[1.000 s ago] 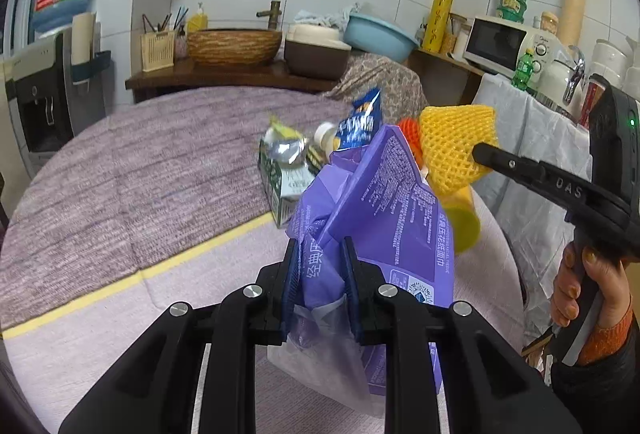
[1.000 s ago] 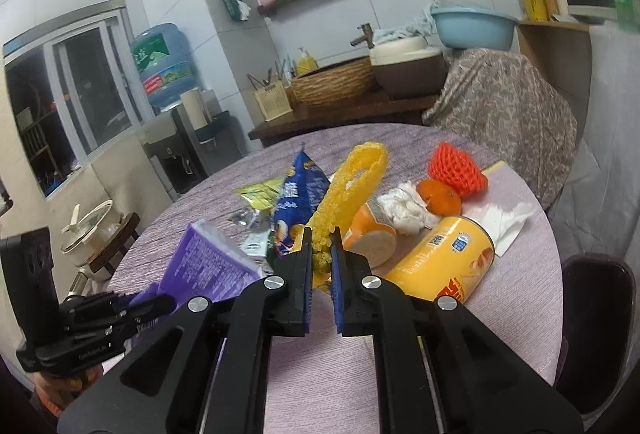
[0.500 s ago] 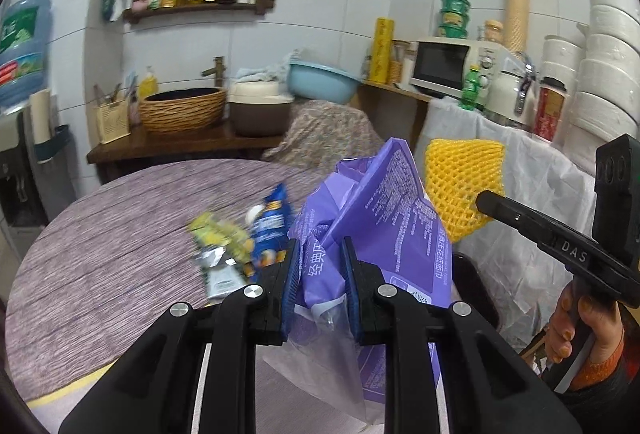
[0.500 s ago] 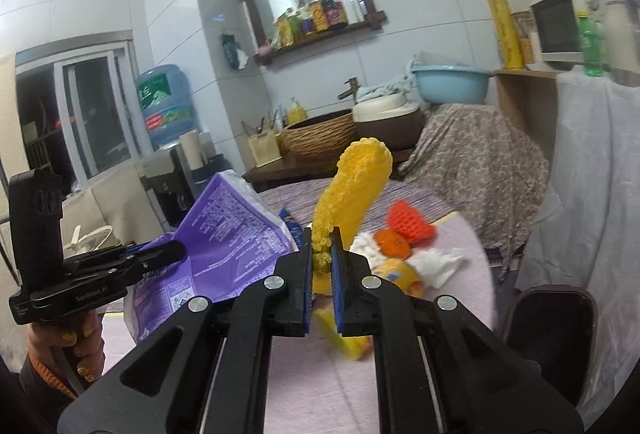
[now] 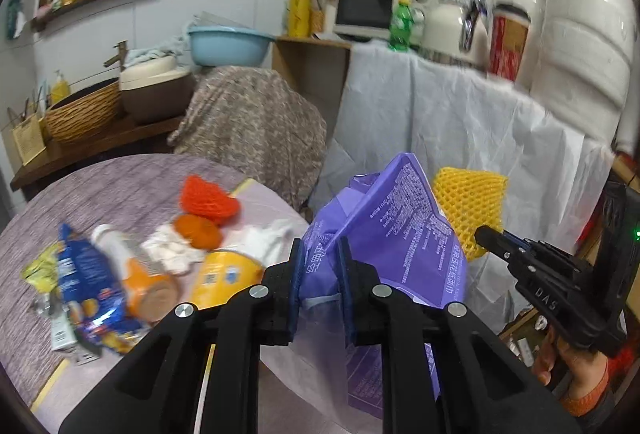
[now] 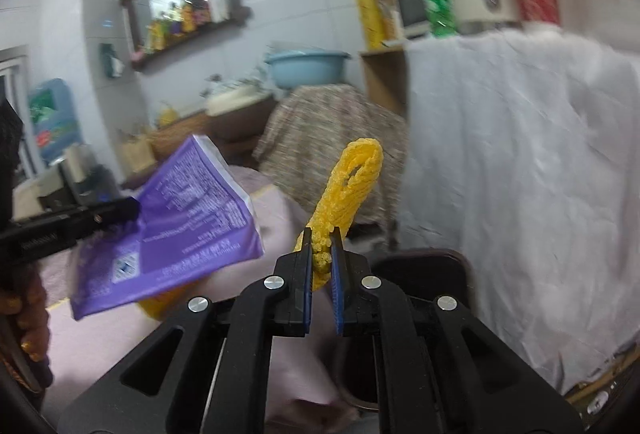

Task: Collect trash
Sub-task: 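Carry both items to the black bin and open both grippers to drop them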

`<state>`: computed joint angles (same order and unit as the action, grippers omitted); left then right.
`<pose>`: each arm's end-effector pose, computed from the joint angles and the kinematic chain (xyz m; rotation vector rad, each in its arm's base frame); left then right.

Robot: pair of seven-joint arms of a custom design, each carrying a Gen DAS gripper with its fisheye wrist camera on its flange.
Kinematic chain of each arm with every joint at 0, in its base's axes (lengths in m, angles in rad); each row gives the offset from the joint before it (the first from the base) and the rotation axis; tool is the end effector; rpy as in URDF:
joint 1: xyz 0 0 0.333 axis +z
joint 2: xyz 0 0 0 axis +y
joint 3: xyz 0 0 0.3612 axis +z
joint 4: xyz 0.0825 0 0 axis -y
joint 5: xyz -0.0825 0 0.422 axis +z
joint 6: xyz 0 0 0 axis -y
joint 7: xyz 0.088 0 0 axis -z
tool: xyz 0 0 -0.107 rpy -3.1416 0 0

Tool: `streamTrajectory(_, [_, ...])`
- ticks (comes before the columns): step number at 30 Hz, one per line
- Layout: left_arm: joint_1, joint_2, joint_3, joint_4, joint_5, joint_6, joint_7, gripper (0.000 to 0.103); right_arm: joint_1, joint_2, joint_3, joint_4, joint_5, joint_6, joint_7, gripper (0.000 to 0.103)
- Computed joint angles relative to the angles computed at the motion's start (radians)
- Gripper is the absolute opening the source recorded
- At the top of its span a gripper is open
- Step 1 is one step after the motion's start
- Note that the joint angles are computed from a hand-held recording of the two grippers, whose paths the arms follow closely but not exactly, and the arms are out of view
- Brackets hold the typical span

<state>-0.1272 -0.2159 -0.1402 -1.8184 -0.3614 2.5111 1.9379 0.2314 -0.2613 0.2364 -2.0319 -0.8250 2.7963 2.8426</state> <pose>0.5446 -0.1581 0.7744 -1.2993 2.0858 -1.0973 0.4705 0.2962 0.6989 -1.3510 1.5523 -0.7131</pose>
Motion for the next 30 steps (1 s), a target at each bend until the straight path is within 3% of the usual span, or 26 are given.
streamTrajectory(5, [-0.014,0.128,-0.087,0.081,0.218,-0.052,-0.165,0.017,0.01,0.024,-0.078,-0.091,0.154,0.0,-0.072,0.009])
streamTrajectory(8, [-0.05,0.214,-0.106,0.137,0.355,-0.097,-0.276,0.017,0.018,0.05,-0.116,-0.14,0.262,0.022,-0.126,0.009])
streamTrajectory(15, [-0.165,0.367,-0.091,0.23,0.603,-0.182,-0.399,0.017,0.023,0.121,-0.142,-0.185,0.396,0.036,-0.211,0.009])
streamTrajectory(21, [-0.212,0.467,-0.062,0.324,0.609,-0.297,-0.418,0.018,0.013,0.165,-0.139,-0.19,0.392,0.049,-0.197,0.009])
streamTrajectory(24, [-0.222,0.456,-0.054,0.312,0.621,-0.279,-0.421,0.025,0.012,0.162,-0.138,-0.207,0.364,0.065,-0.169,0.01])
streamTrajectory(25, [-0.223,0.448,-0.052,0.304,0.624,-0.268,-0.422,0.028,0.01,0.158,-0.136,-0.209,0.35,0.057,-0.155,0.014])
streamTrajectory(27, [-0.228,0.434,-0.051,0.292,0.639,-0.236,-0.438,0.052,0.006,0.151,-0.131,-0.217,0.326,0.052,-0.118,0.026])
streamTrajectory(29, [-0.224,0.408,-0.054,0.266,0.633,-0.184,-0.444,0.056,-0.004,0.137,-0.122,-0.225,0.287,0.055,-0.061,0.046])
streamTrajectory(30, [-0.223,0.401,-0.058,0.261,0.627,-0.171,-0.444,0.057,-0.008,0.129,-0.116,-0.229,0.264,0.052,-0.035,0.049])
